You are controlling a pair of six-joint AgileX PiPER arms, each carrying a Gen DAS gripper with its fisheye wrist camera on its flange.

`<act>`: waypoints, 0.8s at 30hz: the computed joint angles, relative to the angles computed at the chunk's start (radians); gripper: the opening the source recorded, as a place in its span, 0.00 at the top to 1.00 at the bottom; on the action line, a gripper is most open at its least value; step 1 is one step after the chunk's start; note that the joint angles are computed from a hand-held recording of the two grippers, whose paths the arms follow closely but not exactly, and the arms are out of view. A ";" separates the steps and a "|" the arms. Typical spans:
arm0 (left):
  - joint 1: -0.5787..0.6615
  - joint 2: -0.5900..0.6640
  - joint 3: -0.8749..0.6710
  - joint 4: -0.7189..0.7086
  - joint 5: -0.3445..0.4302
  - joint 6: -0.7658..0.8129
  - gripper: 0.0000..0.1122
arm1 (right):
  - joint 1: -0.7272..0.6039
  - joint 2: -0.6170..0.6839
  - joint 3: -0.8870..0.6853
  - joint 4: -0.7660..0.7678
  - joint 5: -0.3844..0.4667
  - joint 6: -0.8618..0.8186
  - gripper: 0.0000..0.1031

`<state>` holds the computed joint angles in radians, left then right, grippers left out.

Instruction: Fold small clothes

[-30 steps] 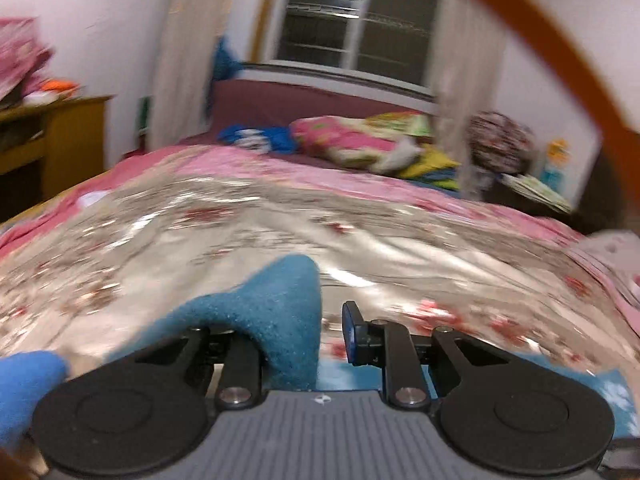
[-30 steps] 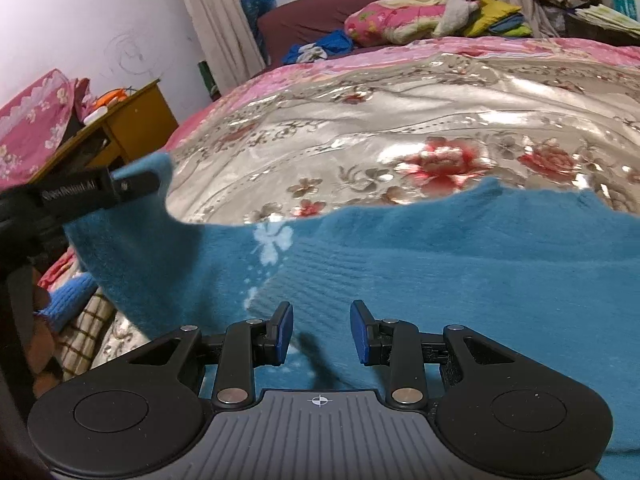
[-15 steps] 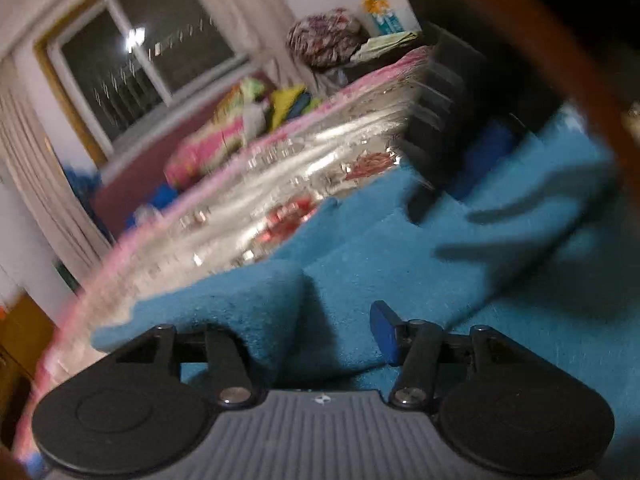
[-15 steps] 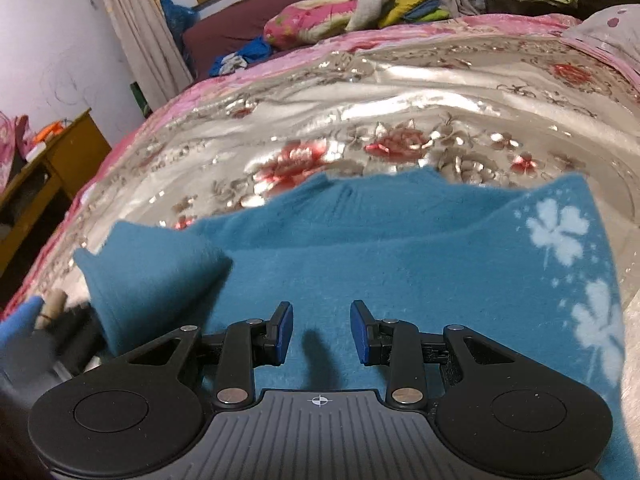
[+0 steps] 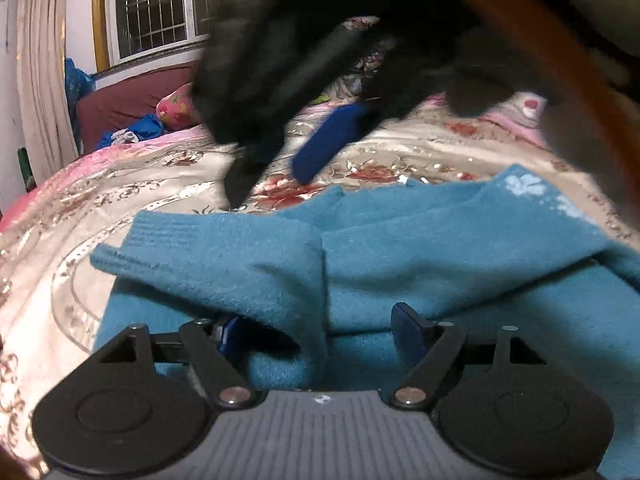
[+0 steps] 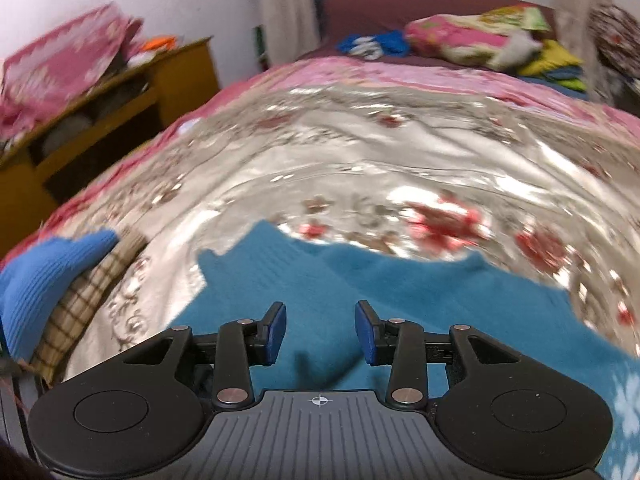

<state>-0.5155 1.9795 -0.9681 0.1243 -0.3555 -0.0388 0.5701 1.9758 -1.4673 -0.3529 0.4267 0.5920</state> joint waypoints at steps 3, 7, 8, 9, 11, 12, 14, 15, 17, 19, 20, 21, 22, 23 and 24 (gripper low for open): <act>0.013 -0.008 0.017 0.090 -0.022 -0.102 0.26 | 0.025 0.090 -0.142 0.082 0.082 -0.121 0.59; 0.039 -0.022 0.051 0.210 -0.054 -0.252 0.26 | 0.063 0.213 -0.318 0.091 0.189 -0.183 0.59; 0.042 -0.025 0.058 0.222 -0.060 -0.268 0.26 | 0.067 0.242 -0.357 0.088 0.211 -0.186 0.59; 0.044 -0.028 0.066 0.231 -0.067 -0.283 0.26 | 0.070 0.271 -0.398 0.085 0.234 -0.185 0.59; 0.048 -0.031 0.072 0.250 -0.073 -0.309 0.26 | 0.074 0.324 -0.469 0.087 0.273 -0.195 0.59; 0.047 -0.032 0.071 0.254 -0.068 -0.316 0.26 | 0.080 0.341 -0.491 0.075 0.285 -0.191 0.59; 0.047 -0.041 0.084 0.256 -0.069 -0.322 0.25 | 0.091 0.362 -0.513 0.045 0.298 -0.176 0.59; 0.057 -0.029 0.060 0.286 -0.058 -0.348 0.25 | 0.095 0.364 -0.510 0.031 0.297 -0.162 0.59; 0.047 -0.035 0.064 0.259 -0.052 -0.323 0.25 | 0.098 0.356 -0.496 0.023 0.289 -0.150 0.58; 0.035 -0.029 0.056 0.221 -0.046 -0.288 0.25 | 0.092 0.345 -0.487 0.068 0.275 -0.194 0.58; 0.028 -0.029 0.060 0.198 -0.048 -0.267 0.25 | 0.090 0.347 -0.495 0.085 0.280 -0.215 0.59; 0.022 -0.032 0.063 0.181 -0.046 -0.251 0.25 | 0.091 0.355 -0.510 0.080 0.291 -0.217 0.59; 0.019 -0.036 0.067 0.179 -0.046 -0.251 0.25 | 0.092 0.364 -0.528 0.076 0.305 -0.221 0.59; 0.031 -0.021 0.037 0.217 -0.035 -0.284 0.25 | 0.092 0.374 -0.546 0.075 0.317 -0.224 0.59; 0.033 -0.023 0.037 0.231 -0.033 -0.300 0.25 | 0.094 0.379 -0.553 0.061 0.321 -0.211 0.59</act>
